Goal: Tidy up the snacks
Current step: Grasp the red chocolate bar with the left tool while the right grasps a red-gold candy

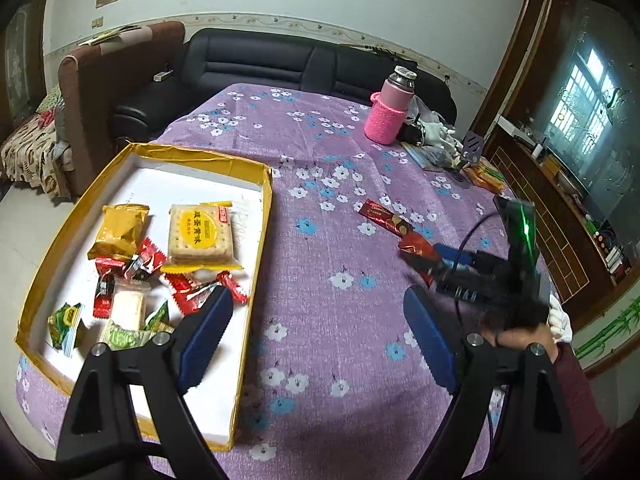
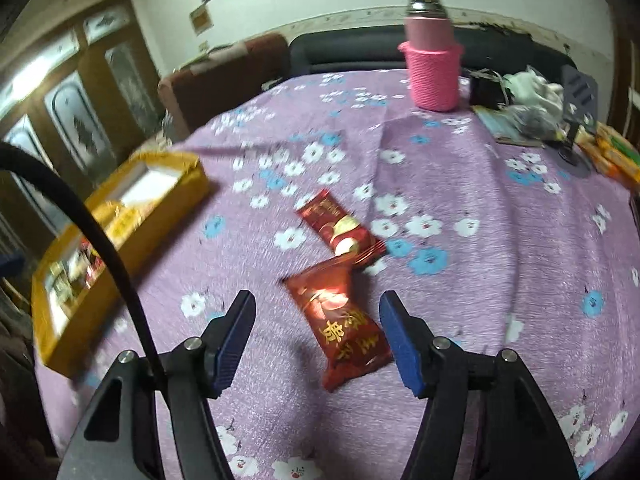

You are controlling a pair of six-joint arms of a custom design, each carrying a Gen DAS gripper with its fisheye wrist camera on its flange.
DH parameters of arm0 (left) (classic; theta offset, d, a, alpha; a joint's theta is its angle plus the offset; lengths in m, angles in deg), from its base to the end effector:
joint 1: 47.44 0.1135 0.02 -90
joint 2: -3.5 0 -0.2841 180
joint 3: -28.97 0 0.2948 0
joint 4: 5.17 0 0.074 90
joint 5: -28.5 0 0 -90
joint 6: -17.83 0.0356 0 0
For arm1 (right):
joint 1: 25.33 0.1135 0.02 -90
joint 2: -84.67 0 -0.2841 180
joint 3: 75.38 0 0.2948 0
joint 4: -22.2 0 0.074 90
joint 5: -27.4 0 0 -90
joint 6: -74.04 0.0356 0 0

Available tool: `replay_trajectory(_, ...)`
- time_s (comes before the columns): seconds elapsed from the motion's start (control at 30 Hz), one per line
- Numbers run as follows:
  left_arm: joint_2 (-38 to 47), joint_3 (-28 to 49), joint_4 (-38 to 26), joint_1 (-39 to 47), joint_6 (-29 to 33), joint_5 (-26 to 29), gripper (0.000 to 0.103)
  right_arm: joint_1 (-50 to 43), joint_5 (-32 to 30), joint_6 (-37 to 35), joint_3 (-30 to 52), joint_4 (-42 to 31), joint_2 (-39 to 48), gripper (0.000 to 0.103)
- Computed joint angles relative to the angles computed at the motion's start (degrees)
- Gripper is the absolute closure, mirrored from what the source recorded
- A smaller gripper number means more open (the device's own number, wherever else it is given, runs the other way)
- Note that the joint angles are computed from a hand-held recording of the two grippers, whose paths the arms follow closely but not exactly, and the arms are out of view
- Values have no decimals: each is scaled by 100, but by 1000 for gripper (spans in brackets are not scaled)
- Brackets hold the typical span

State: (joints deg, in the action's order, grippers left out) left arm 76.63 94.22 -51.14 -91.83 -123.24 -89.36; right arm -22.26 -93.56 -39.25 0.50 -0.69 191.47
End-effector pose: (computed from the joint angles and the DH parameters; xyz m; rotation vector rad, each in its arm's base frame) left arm 0.2201 -0.1922 0.2598 -0.3289 2.3500 -0.1766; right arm 0.4152 0.0406 0.1496 -0.7540 2.2732 0.5135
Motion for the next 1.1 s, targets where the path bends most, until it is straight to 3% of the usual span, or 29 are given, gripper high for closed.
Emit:
replay_trajectory(0.07,144,98,125,149,92,164,14,48,147,-42,-121,99,-36,57)
replay_trajectory(0.1,249,157,214,246,139,291,14,81,265,-47,-85,15,13,76)
replay_trajectory(0.27,1060,624,627,722,282,1094,13,-95,258,238,-264,108,-143,78)
replay_trajectory(0.37,1806,1093,888,1012,191,1690,13,-538,-214,791,-335,186,-307,78)
replay_trajectory(0.5,3053,2115,860,1244,82,2089,13,-1101,-980,1372,-346,315,-309,77)
replay_trajectory(0.6,4035,3179,292,1263,58,1856,13,-1327,-1354,1677,-139,193,-77,77)
replay_trajectory(0.77,5088,4540,-569,1201,16,1008,13,-1441,-1525,1757,-44,262,-4,77)
replay_trajectory(0.93,5715,5270,-844,1241,215,1162,13,-1384,-1488,1647,-129,332,-104,77)
replay_trajectory(1.0,5987,5649,-1176,1111,596,831,20,-1344,-1430,1615,-191,393,-143,77)
replay_trajectory(1.03,6006,5670,-1187,1064,743,715,31,-1329,-1404,1604,-182,409,-136,77)
replay_trajectory(1.07,5848,5404,-888,1044,906,725,54,-1319,-1376,1601,-208,444,-155,77)
replay_trajectory(1.1,5712,5204,-749,1039,993,697,66,-1313,-1358,1597,-241,472,-180,77)
